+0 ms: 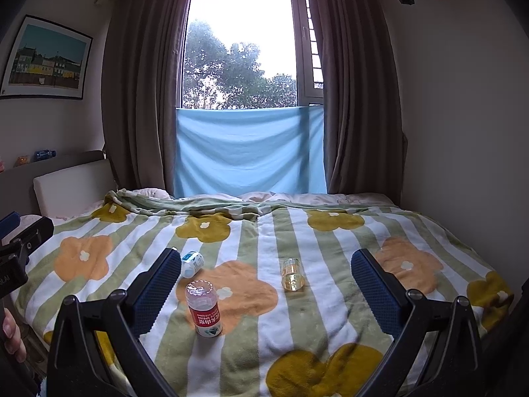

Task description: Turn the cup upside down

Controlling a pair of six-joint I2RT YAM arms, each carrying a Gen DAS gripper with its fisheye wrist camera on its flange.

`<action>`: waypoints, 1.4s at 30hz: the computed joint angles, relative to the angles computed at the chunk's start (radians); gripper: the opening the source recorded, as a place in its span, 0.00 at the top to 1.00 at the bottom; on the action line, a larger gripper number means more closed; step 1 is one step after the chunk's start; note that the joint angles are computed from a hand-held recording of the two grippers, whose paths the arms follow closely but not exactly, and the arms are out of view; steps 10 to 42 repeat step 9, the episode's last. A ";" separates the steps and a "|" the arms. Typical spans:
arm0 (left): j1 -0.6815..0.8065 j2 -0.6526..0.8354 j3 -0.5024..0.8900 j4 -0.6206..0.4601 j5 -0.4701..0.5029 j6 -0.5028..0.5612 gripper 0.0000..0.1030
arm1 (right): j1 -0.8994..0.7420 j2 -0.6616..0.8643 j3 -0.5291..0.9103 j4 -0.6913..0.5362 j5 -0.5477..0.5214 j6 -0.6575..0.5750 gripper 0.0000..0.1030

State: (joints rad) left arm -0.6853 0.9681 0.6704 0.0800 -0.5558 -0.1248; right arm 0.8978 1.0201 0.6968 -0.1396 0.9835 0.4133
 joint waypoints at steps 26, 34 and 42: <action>-0.002 0.015 0.000 0.012 -0.016 0.013 0.00 | -0.001 -0.005 -0.005 -0.003 -0.001 0.005 0.00; -0.002 0.015 0.000 0.012 -0.016 0.013 0.00 | -0.001 -0.005 -0.005 -0.003 -0.001 0.005 0.00; -0.002 0.015 0.000 0.012 -0.016 0.013 0.00 | -0.001 -0.005 -0.005 -0.003 -0.001 0.005 0.00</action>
